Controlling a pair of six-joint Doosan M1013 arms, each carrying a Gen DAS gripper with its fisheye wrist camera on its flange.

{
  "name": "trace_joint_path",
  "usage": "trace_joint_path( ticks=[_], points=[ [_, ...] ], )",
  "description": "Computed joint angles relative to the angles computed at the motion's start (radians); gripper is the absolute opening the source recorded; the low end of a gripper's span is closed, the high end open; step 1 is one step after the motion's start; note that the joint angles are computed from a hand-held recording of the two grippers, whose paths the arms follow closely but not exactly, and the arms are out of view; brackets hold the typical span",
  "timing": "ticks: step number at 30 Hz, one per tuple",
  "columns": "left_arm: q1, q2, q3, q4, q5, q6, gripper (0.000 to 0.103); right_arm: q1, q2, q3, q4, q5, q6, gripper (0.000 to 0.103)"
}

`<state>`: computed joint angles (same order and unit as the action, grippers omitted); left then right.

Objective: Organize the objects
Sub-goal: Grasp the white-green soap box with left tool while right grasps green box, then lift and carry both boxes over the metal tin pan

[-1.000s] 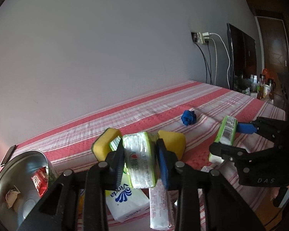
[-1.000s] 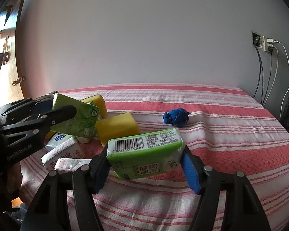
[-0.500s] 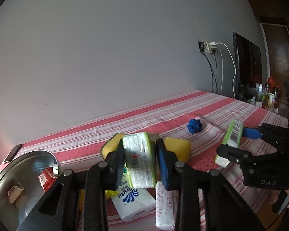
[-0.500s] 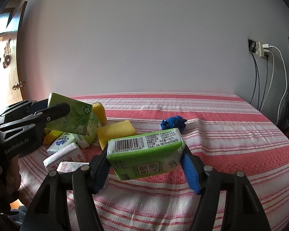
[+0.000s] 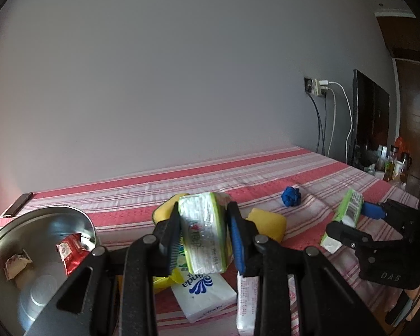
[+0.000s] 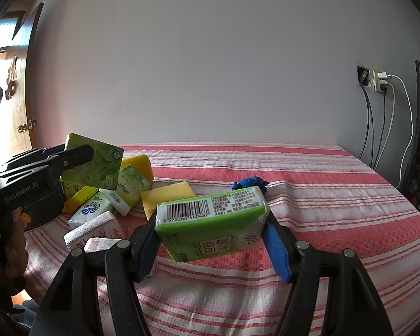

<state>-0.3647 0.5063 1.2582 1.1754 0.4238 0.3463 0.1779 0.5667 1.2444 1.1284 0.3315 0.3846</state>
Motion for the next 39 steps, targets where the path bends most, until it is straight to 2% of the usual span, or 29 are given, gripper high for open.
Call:
trace_joint_path(
  ticks=[8,11,17,24,28,39],
  points=[
    [0.000,-0.007,0.017,0.078,-0.005,-0.095,0.030,0.003,-0.005,0.012,0.052,-0.018,-0.060,0.069],
    [0.000,-0.011,0.025,0.119,-0.007,-0.140,0.026,0.004,-0.007,0.018,0.085,-0.025,-0.097,0.069],
    [0.000,-0.013,0.029,0.133,-0.012,-0.155,0.026,0.010,-0.013,0.034,0.176,-0.054,-0.215,0.069],
    [0.004,-0.017,0.034,0.138,-0.023,-0.177,0.025,0.010,-0.012,0.030,0.164,-0.053,-0.199,0.069],
    [0.006,-0.023,0.046,0.182,-0.031,-0.231,0.025,0.009,-0.011,0.030,0.174,-0.050,-0.206,0.069],
    [0.006,-0.029,0.059,0.233,-0.014,-0.294,0.024,0.006,-0.013,0.042,0.297,-0.041,-0.316,0.069]
  ],
)
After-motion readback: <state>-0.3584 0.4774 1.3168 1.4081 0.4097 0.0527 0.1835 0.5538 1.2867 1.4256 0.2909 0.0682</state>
